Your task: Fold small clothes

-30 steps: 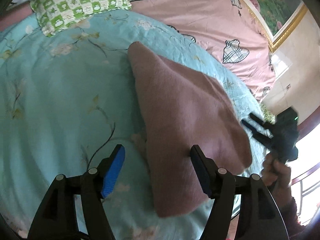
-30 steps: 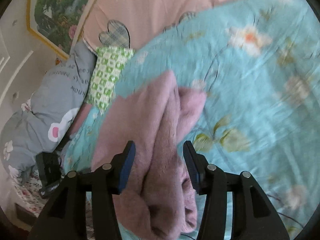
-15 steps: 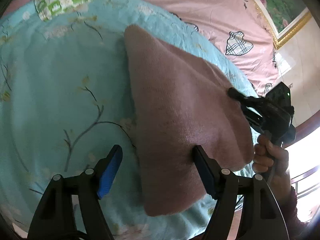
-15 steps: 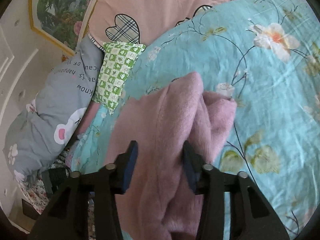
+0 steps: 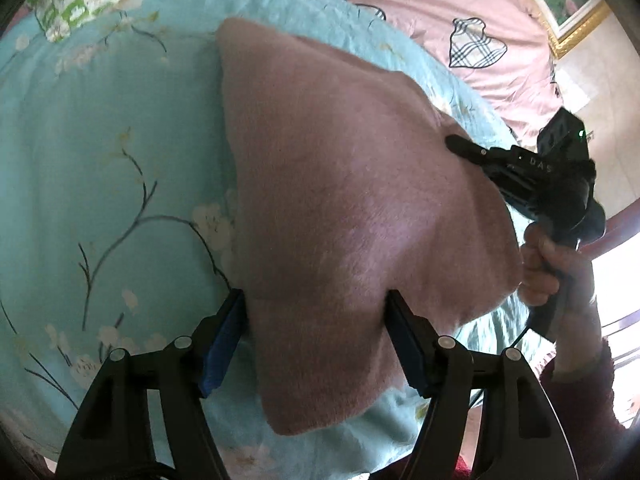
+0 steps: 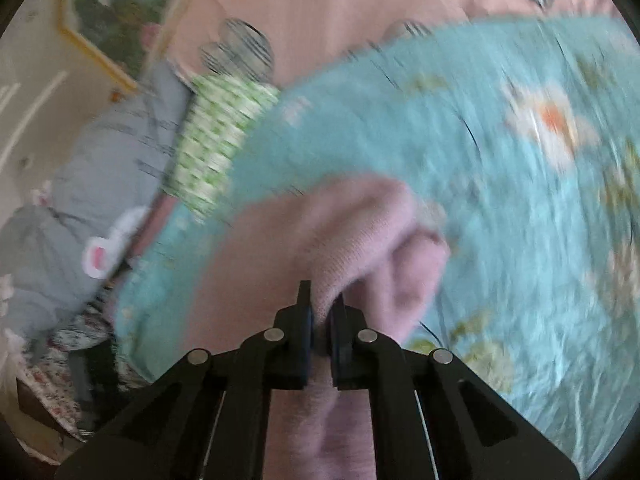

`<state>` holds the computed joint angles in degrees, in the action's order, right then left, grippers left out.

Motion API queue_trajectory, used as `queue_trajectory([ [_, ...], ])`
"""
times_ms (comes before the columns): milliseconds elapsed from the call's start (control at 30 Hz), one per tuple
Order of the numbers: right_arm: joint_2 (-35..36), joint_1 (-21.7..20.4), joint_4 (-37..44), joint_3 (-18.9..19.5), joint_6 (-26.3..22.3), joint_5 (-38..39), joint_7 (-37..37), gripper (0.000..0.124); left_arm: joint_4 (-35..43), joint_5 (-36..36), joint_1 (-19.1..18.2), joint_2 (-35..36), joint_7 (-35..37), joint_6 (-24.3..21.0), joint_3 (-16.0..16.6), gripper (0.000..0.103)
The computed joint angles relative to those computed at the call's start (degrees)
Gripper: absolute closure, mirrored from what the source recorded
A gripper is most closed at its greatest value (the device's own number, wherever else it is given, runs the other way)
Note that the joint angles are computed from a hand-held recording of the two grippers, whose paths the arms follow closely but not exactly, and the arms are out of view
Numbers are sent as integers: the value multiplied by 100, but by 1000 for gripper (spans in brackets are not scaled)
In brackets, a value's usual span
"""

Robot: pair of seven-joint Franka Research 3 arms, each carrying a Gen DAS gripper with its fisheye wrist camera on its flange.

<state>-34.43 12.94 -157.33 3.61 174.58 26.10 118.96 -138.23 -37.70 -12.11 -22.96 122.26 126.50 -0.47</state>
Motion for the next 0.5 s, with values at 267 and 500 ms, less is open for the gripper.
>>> queue_trajectory([
  [267,-1473,466,-1013,335,456,184,334,102,-103,12,3,-244,146,-26,120,34],
  [500,-1773,430,-1191,703,-701,-273,547,95,-112,-76,111,-184,143,-205,196,34],
])
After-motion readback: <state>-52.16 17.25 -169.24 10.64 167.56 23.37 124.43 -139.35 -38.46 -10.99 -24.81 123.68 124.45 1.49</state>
